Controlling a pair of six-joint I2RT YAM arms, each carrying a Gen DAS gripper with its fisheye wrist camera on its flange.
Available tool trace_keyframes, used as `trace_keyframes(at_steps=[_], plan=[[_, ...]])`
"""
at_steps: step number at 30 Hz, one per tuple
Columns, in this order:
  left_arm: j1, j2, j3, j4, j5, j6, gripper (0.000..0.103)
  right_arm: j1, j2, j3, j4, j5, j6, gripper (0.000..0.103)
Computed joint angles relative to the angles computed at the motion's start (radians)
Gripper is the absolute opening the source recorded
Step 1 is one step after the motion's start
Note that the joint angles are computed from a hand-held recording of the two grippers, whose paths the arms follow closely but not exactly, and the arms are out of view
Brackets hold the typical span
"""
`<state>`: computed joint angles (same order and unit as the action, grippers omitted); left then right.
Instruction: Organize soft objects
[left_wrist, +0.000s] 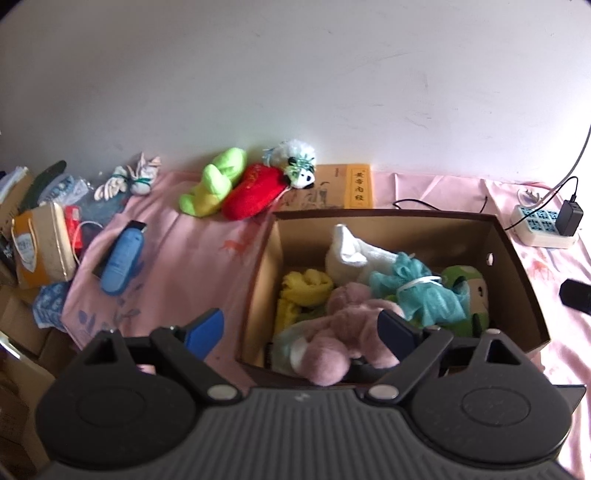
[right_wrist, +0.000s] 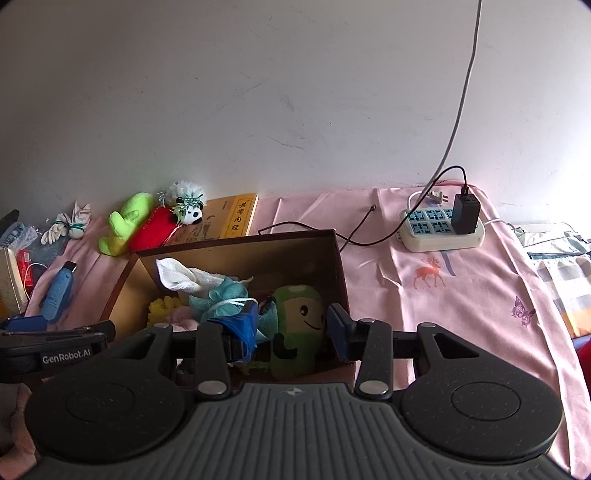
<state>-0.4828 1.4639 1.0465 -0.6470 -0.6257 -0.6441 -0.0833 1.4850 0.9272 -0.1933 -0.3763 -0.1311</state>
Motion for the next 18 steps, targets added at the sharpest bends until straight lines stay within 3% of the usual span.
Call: trace_keyframes(at_steps=[11,18], plan=[[0.074,-0.053,-0.007,0.034,0.022,0.130,0.091,0.066,0.021,0.048,-0.013,0.041,0.041,0.025],[0.136,-0.033,-0.038,0.114,0.144,0.173,0.091,0.076,0.042,0.042,0.006,0.031,0.087,0.025]])
